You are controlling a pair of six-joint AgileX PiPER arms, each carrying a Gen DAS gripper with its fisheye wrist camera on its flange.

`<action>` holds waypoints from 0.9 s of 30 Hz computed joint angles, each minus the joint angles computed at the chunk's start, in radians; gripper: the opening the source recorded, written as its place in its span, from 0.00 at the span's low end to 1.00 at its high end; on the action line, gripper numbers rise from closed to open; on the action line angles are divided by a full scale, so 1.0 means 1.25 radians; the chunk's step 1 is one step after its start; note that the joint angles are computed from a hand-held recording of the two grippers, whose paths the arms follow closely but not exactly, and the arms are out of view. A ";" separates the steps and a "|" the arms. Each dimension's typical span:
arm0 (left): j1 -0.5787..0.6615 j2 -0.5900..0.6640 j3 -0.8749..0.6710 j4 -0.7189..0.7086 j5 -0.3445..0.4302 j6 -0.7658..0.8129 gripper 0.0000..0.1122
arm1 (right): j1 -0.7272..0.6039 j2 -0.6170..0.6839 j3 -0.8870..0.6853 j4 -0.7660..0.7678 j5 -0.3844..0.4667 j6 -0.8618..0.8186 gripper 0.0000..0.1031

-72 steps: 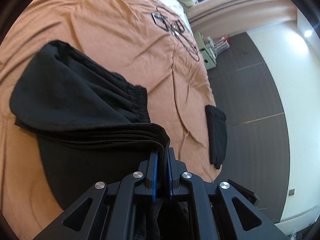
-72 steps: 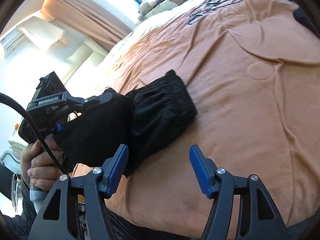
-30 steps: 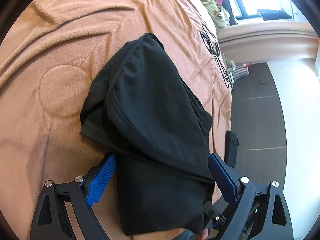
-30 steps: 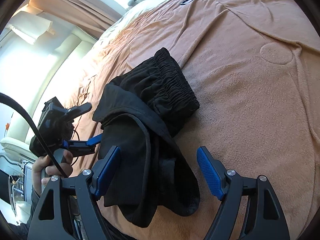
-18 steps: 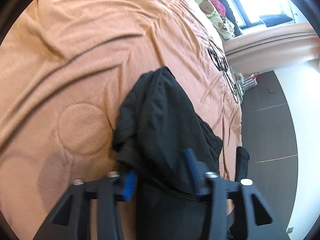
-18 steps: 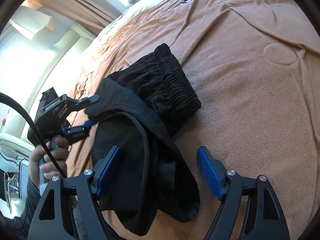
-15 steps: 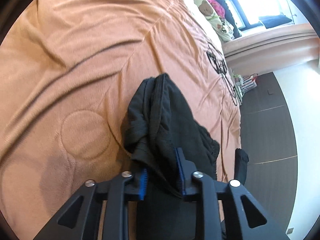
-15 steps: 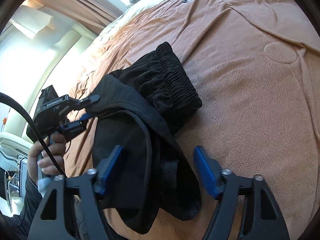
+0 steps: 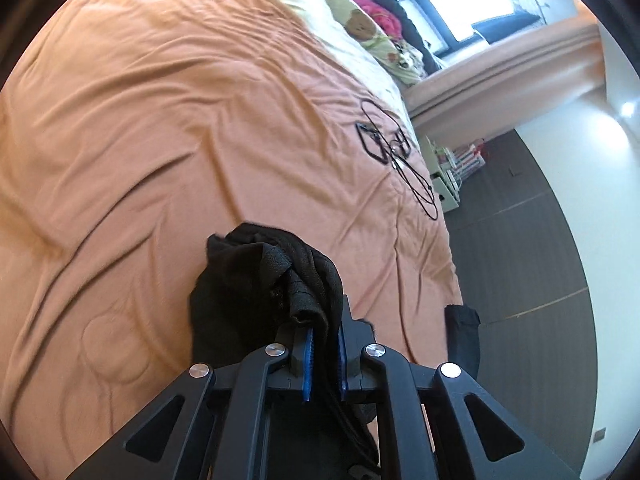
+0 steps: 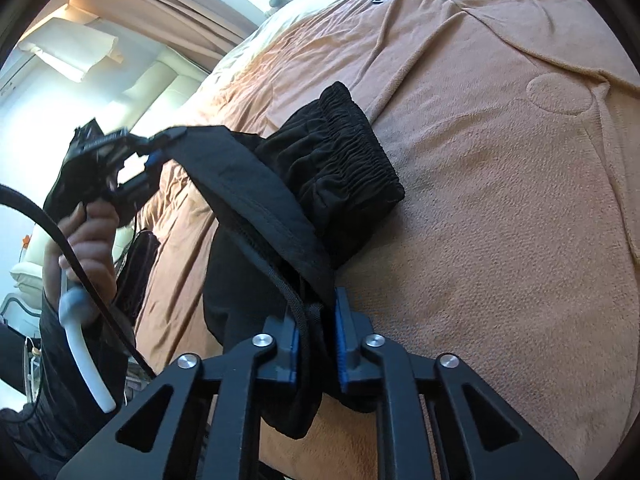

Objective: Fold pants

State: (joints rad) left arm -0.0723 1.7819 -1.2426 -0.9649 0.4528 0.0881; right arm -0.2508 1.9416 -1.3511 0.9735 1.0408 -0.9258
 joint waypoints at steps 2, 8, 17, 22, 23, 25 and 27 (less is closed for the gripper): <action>-0.006 0.026 -0.051 0.051 0.018 -0.043 0.09 | 0.001 0.002 -0.001 0.005 0.001 -0.002 0.07; -0.022 0.105 -0.183 0.144 0.067 -0.122 0.09 | -0.003 0.002 -0.003 0.019 0.007 -0.011 0.04; -0.044 0.253 -0.408 0.250 0.175 -0.213 0.13 | -0.022 0.023 -0.013 0.031 0.013 -0.012 0.03; -0.060 0.259 -0.407 0.316 0.148 -0.261 0.60 | -0.034 0.030 -0.012 0.033 0.008 -0.002 0.02; -0.055 0.252 -0.387 0.293 0.142 -0.235 0.60 | -0.038 0.027 -0.007 0.033 0.005 -0.004 0.02; -0.041 0.240 -0.356 0.268 0.149 -0.217 0.60 | -0.040 0.024 -0.004 0.034 0.011 -0.003 0.02; -0.032 0.213 -0.307 0.287 0.136 -0.228 0.60 | -0.038 0.019 -0.001 0.031 0.010 -0.003 0.02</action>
State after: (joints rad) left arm -0.1125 2.0483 -1.6265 -0.6067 0.6230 -0.1970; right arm -0.2986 1.9649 -1.3522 1.0120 1.0539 -0.9297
